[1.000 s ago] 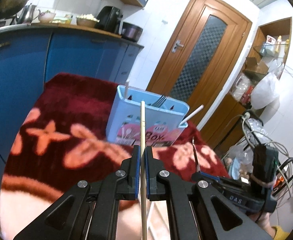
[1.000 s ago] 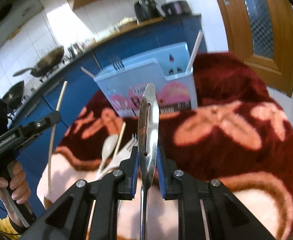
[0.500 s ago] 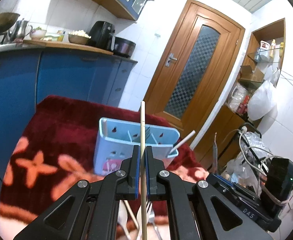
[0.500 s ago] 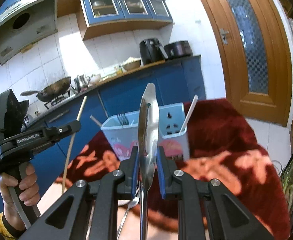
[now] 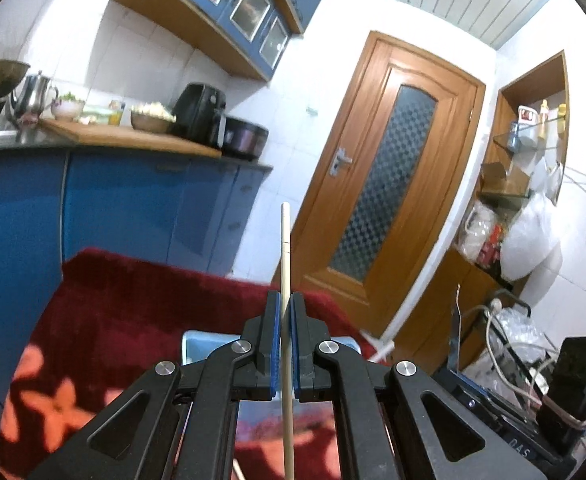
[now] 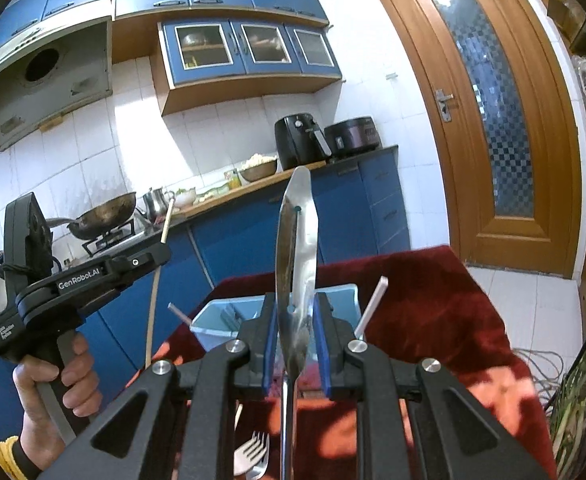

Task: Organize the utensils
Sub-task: 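Carry the chopstick and knife to the Box holder and lower them inside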

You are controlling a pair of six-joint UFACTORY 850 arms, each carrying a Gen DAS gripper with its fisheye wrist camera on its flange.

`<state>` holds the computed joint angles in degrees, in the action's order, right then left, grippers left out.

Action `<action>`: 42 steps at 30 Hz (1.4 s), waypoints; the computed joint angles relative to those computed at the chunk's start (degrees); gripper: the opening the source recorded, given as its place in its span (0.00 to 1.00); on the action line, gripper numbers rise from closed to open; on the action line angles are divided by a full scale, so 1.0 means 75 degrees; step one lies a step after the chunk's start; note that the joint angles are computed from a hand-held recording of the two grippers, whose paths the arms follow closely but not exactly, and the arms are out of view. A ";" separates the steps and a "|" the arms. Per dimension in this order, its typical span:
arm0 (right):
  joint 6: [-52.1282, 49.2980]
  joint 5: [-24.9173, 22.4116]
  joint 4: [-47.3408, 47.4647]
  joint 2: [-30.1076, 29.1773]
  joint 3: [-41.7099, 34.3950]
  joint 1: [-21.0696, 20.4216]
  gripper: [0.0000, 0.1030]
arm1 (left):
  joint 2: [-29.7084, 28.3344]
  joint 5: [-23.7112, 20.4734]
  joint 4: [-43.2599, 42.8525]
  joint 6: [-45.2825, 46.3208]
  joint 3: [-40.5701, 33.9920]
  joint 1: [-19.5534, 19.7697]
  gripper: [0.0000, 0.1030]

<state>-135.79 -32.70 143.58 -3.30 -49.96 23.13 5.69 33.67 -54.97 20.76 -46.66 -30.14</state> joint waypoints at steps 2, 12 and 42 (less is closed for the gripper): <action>-0.0182 -0.0002 0.0189 -0.0104 -0.0140 0.0030 0.18 | -0.0112 0.0395 0.0070 0.0032 -0.0093 0.0020 0.04; -0.0950 -0.0230 0.1109 -0.0802 -0.0895 0.0162 0.19 | -0.0872 0.1905 0.0129 0.0179 -0.0617 0.0174 0.04; -0.3489 -0.0684 0.3244 -0.2286 -0.2002 0.0411 0.25 | -0.2023 0.2625 -0.0016 0.0528 -0.0936 0.0304 0.08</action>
